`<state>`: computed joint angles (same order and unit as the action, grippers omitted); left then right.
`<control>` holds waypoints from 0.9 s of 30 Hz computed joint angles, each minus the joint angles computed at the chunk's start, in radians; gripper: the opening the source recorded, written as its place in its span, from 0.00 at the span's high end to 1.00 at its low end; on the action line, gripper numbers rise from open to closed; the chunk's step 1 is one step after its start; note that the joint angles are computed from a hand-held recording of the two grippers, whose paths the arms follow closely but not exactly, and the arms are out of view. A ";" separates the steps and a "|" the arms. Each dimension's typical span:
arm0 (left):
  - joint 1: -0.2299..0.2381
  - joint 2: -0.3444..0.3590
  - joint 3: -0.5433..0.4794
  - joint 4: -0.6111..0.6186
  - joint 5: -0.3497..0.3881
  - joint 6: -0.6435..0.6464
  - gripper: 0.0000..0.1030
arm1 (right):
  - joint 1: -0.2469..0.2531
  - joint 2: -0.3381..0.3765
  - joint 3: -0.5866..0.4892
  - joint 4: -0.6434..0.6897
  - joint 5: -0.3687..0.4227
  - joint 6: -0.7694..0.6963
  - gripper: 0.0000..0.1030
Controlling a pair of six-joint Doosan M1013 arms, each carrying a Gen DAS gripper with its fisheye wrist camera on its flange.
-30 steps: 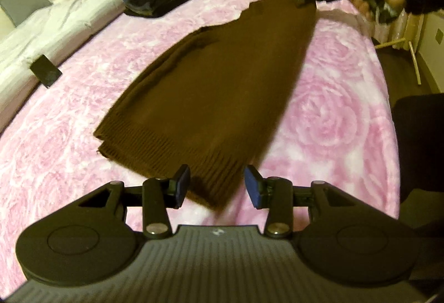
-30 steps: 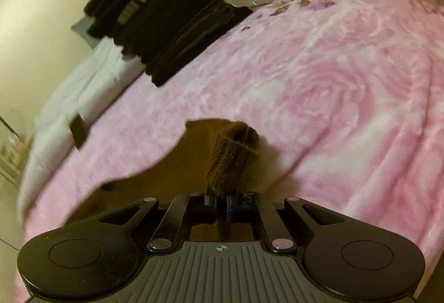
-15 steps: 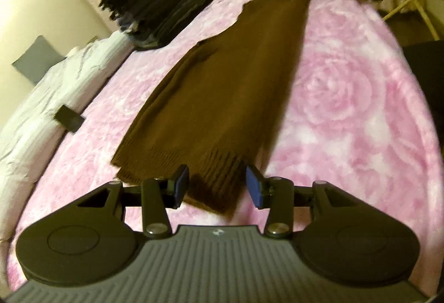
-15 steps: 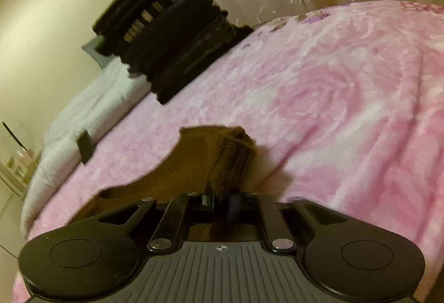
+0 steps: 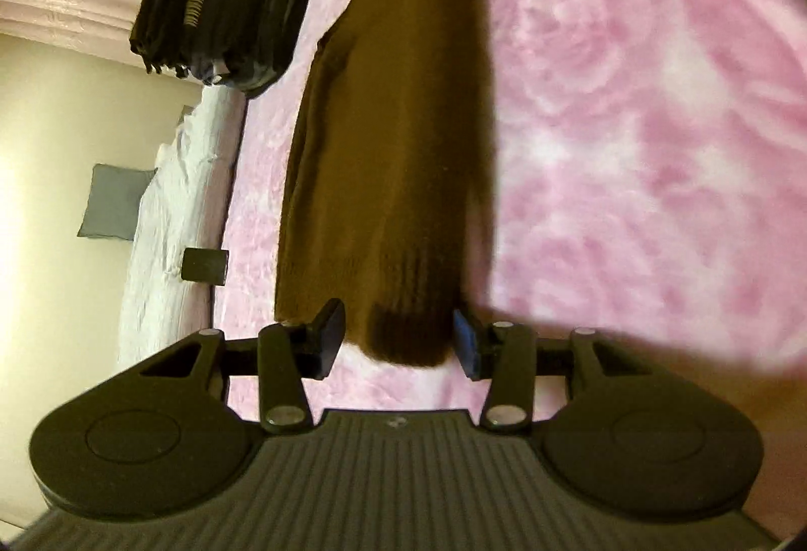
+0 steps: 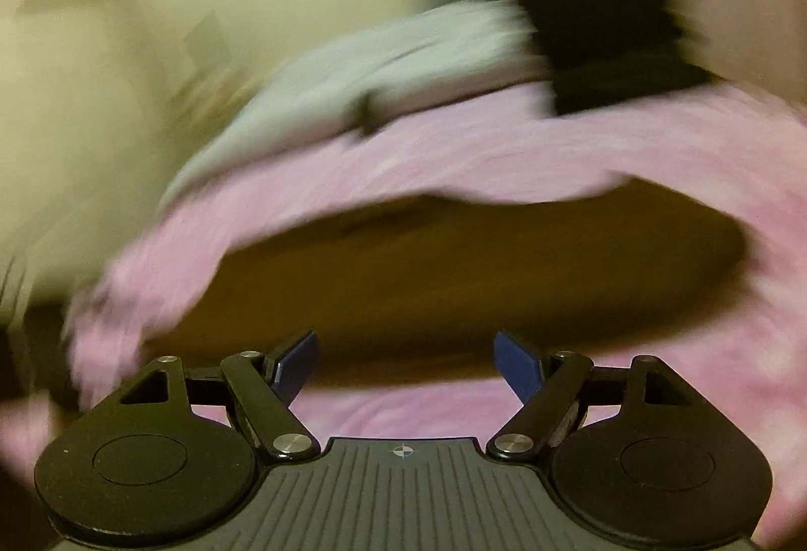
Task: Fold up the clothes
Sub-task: 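Grasp the hem with the left gripper while the right gripper lifts the edge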
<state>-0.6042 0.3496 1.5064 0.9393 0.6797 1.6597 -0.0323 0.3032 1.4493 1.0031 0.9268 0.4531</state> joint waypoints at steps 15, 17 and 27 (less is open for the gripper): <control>0.031 0.012 -0.138 -0.214 0.029 0.068 0.88 | 0.208 0.029 -0.011 -0.141 -0.159 -0.822 0.86; 0.014 -0.008 -0.127 -0.215 0.034 0.070 0.89 | 0.189 0.009 0.001 -0.125 -0.125 -0.832 0.87; -0.112 -0.112 -0.013 -0.428 0.089 0.058 0.86 | 0.079 -0.103 0.152 -0.117 0.000 -0.889 0.64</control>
